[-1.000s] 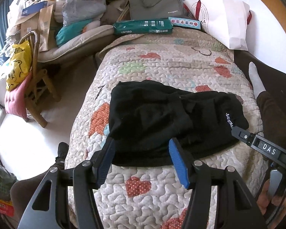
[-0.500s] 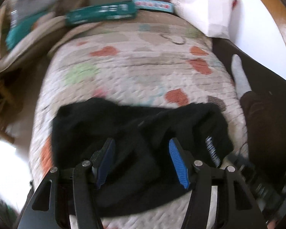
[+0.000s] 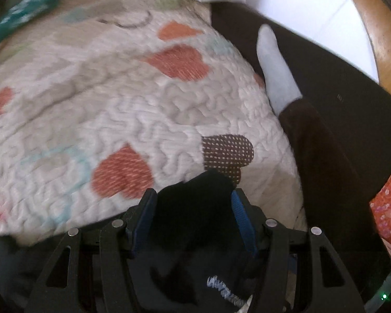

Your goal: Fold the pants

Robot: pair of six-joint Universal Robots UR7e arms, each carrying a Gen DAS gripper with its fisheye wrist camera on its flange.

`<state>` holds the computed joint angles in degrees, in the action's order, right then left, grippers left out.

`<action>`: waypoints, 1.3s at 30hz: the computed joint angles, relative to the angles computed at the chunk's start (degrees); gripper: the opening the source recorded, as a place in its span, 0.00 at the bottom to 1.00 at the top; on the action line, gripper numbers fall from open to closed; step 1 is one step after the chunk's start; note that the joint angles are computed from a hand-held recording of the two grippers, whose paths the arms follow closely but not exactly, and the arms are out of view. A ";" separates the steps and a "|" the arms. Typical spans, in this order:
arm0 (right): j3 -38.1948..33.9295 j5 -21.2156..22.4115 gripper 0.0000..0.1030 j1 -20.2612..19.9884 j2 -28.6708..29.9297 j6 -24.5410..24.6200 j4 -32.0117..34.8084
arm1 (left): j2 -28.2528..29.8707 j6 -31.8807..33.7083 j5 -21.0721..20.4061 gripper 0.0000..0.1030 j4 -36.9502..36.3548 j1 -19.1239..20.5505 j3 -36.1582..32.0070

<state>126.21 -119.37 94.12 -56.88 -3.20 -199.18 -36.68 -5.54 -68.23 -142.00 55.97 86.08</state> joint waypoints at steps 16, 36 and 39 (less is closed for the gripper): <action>-1.78 5.85 0.70 -2.70 2.65 3.17 -2.78 | 7.75 6.61 0.72 0.88 12.07 -0.39 -10.03; -0.66 17.01 0.19 2.31 -3.71 -4.47 4.58 | -9.99 4.78 3.30 0.10 -4.84 -3.56 8.23; -1.75 19.04 0.18 5.05 -3.89 -6.27 7.70 | -15.04 2.83 2.56 0.10 -7.69 -2.53 11.93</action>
